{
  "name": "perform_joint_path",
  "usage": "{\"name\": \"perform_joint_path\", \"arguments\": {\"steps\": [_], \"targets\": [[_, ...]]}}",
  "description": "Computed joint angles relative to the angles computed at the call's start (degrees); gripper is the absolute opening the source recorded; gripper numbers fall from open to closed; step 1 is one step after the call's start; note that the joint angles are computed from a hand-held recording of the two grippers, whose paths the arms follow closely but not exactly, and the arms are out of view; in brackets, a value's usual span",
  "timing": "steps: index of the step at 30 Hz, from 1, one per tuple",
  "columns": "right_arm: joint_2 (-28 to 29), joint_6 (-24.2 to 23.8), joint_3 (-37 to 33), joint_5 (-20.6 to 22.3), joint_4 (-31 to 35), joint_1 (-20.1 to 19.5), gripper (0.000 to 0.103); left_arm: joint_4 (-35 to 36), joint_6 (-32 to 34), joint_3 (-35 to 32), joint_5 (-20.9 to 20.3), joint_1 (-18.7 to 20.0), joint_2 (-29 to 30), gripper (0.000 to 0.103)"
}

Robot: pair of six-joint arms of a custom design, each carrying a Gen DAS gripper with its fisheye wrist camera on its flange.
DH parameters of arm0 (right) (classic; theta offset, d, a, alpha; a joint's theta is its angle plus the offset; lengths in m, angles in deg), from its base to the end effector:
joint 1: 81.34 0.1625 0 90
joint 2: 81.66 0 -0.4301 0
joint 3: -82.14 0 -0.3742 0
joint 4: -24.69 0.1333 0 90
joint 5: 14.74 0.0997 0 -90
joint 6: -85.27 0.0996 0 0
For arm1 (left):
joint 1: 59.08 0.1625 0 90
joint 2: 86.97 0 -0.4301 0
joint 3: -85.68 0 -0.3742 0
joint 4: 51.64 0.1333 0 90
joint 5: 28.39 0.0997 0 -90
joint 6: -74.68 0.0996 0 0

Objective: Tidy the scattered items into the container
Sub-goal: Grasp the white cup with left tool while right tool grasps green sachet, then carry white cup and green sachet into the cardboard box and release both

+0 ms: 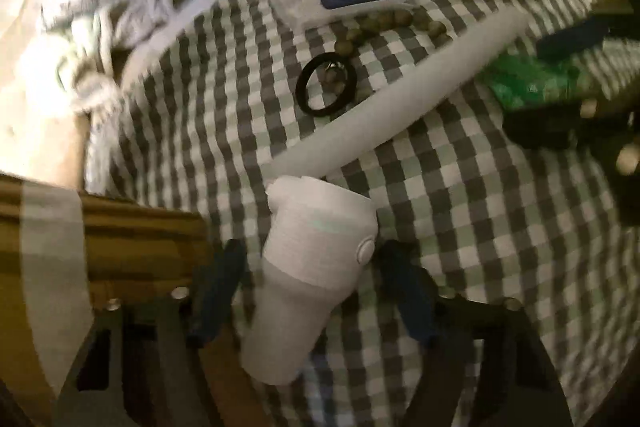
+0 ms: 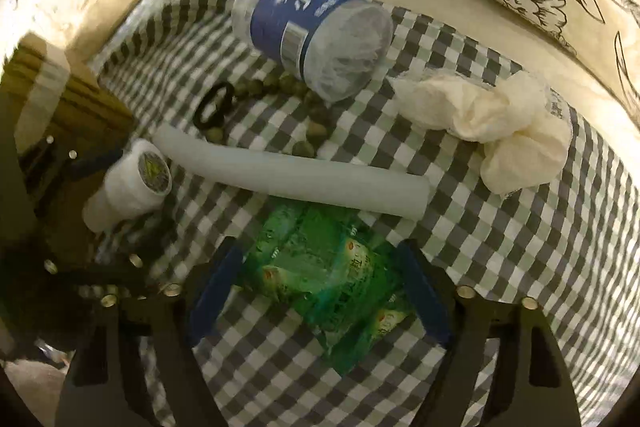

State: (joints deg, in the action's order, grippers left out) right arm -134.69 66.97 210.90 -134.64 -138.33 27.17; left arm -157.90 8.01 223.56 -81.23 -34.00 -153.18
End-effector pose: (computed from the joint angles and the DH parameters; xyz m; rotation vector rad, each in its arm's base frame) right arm 0.2210 -0.3968 0.0525 0.8426 -2.4799 -0.0607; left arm -0.1738 -0.2949 0.0737 0.3247 2.0193 -0.1839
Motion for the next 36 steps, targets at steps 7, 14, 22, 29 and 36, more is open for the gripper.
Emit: {"name": "perform_joint_path", "arguments": {"steps": [7, 14, 22, 29, 36], "targets": [[-2.1, 1.8, 1.6, 0.8, 0.7, 0.0, 0.058, -3.6, 2.2, 1.5, -1.5, -1.1, -1.6, 0.045], [-6.9, 8.6, 2.8, 0.8, 8.3, 1.1, 0.04, 2.2, 4.1, -1.0, -0.3, 3.1, -7.8, 0.045], [-17.4, 15.1, 6.6, 1.2, 17.1, 2.6, 0.027, 0.1, 1.0, -1.1, -5.4, 0.4, -11.5, 0.045], [-27.7, 19.1, 7.8, 1.0, 23.0, 5.8, 0.026, 0.4, -1.5, -3.0, -6.3, -4.7, -14.1, 0.045], [-35.3, 23.7, 6.6, 0.0, 28.0, 12.2, 0.026, 5.4, -4.6, -7.3, -5.5, -11.5, -14.6, 0.045]]}}
